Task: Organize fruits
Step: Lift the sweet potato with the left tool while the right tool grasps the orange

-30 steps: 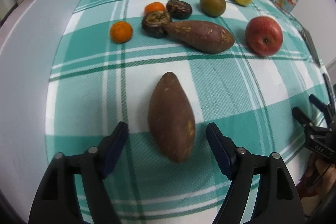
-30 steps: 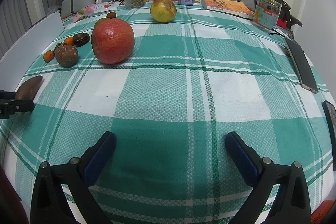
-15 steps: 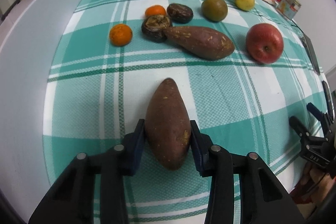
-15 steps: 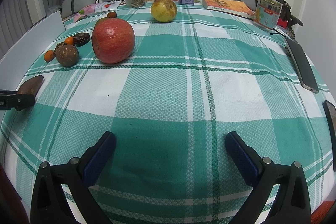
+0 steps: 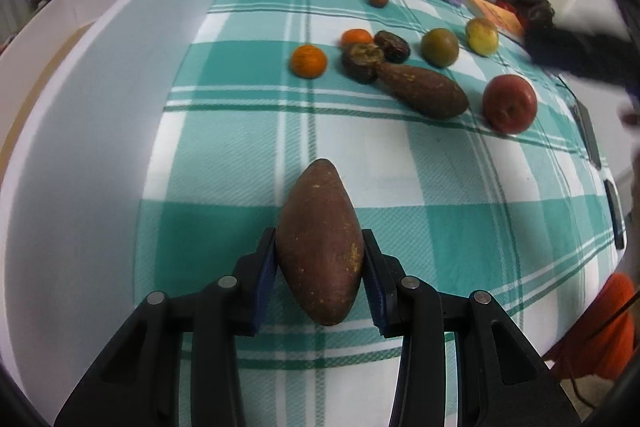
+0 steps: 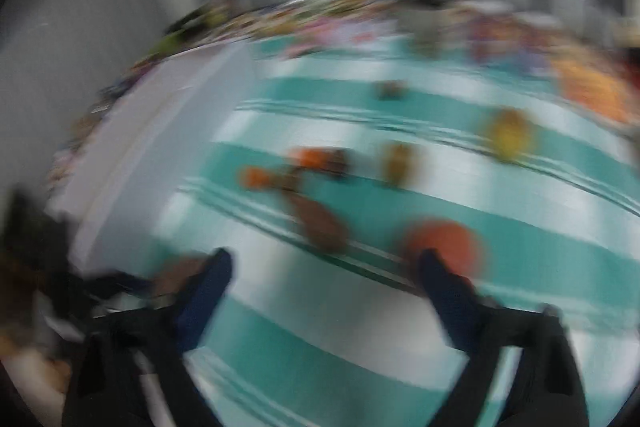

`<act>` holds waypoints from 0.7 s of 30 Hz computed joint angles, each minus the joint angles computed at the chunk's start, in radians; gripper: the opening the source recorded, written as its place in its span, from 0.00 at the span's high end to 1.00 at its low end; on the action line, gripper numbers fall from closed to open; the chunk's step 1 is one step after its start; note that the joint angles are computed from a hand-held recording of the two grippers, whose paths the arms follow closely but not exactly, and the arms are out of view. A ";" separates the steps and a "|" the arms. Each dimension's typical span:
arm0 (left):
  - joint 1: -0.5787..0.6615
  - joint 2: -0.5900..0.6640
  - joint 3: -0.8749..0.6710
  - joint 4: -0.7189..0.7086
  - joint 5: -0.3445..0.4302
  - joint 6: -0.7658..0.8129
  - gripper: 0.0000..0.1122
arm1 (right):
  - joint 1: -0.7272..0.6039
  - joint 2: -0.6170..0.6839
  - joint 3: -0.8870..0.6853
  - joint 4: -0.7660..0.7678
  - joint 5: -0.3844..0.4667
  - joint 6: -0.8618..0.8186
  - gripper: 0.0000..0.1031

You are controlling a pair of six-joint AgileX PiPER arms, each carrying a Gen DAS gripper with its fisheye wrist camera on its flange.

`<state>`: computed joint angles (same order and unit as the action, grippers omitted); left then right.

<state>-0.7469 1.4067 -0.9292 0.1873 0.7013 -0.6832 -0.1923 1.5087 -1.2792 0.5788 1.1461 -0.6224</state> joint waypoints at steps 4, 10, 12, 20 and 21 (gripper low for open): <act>0.038 -0.019 0.039 -0.065 -0.028 0.031 0.64 | 0.271 0.292 -0.301 -0.174 0.008 0.139 0.46; 0.075 -0.023 0.061 -0.123 -0.053 0.083 0.64 | 0.422 0.497 -0.473 -0.372 0.013 0.184 0.50; 0.079 -0.016 0.057 -0.125 -0.060 0.089 0.64 | 0.455 0.521 -0.468 -0.419 -0.001 0.173 0.57; 0.044 -0.018 0.058 -0.075 -0.057 0.038 0.64 | 0.407 0.314 -0.208 -0.353 -0.085 0.127 0.71; 0.031 -0.017 0.057 -0.070 -0.057 0.026 0.64 | 0.361 0.239 -0.131 -0.297 -0.084 0.094 0.71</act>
